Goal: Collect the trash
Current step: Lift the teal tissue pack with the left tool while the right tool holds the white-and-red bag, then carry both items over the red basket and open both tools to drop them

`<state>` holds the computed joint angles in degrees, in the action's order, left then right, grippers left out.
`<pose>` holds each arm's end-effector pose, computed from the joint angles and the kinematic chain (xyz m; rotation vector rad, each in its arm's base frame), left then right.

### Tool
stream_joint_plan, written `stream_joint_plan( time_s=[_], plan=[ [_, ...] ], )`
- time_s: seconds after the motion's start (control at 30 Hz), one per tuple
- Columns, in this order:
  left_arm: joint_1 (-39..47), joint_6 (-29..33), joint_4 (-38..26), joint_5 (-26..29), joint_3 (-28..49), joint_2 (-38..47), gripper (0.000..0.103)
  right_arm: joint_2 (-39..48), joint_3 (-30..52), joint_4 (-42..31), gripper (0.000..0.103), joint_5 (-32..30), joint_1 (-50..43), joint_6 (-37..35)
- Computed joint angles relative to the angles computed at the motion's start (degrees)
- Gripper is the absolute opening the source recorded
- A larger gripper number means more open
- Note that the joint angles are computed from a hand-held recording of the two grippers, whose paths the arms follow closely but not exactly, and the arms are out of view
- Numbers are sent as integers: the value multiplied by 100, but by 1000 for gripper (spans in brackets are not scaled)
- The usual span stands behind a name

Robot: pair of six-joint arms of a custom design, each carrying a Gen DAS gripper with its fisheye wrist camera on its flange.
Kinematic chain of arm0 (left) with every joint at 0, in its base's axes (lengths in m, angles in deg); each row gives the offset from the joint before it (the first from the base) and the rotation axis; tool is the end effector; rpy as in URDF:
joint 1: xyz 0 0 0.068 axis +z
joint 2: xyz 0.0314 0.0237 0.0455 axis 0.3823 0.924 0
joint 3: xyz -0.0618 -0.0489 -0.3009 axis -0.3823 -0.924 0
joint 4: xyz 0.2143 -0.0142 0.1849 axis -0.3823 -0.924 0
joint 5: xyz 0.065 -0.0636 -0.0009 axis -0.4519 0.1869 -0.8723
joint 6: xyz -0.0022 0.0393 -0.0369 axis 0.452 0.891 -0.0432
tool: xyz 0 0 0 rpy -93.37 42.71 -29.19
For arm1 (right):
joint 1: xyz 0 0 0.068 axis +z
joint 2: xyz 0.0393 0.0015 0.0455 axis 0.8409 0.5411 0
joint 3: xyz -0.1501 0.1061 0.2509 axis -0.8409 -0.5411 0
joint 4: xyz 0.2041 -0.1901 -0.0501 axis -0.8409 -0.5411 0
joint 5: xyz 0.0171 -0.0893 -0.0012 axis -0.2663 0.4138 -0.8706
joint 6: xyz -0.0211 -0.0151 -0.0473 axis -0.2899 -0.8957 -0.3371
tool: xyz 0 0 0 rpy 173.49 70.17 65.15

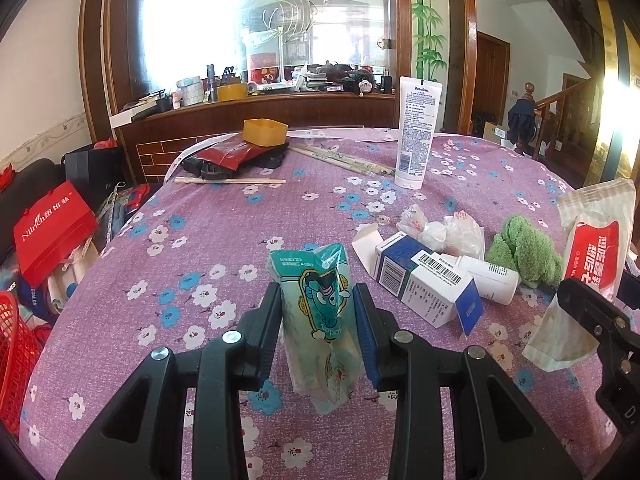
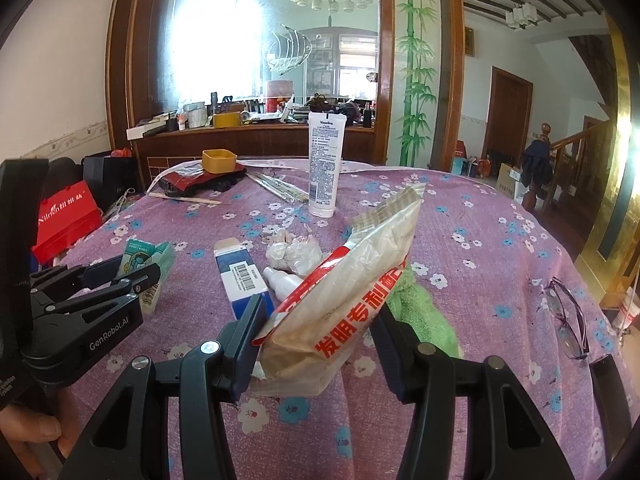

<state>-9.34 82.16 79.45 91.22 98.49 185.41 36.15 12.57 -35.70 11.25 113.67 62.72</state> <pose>0.3121 -0.1983 0.1507 0.7767 2.0937 -0.3720 0.1690 0.1999 0.1697 0.5869 2.0672 -0.3473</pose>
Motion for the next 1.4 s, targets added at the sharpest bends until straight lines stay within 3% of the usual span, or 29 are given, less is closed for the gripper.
stream_joint_plan(
  time_s=[0.3, 0.53, 0.73, 0.9, 1.13, 1.23, 1.4],
  plan=[
    [271, -176, -674, 325, -495, -962, 34, -557, -429, 623, 57, 58, 80, -96],
    [961, 123, -1120, 784, -884, -1898, 35, -500, -115, 798, 57, -48, 436, -335],
    [1876, 375, -1562, 1475, -863, -2273, 35, -341, 365, 1072, 57, -315, 531, -1053],
    [2901, 446, -1851, 2065, -569, -2292, 35, -84, 808, 1874, 57, -873, 341, -2208],
    [4672, 660, -2210, 2991, 260, -1677, 36, 880, 2204, 2585, 58, -1841, -19, -3848],
    [5227, 595, -2155, 3085, 604, -1227, 36, 1443, 2993, 2622, 58, -2233, -89, -4349],
    [5750, 691, -2707, 3337, 1594, -158, 36, 2676, 4771, 2329, 58, -2880, -245, -5137]
  ],
)
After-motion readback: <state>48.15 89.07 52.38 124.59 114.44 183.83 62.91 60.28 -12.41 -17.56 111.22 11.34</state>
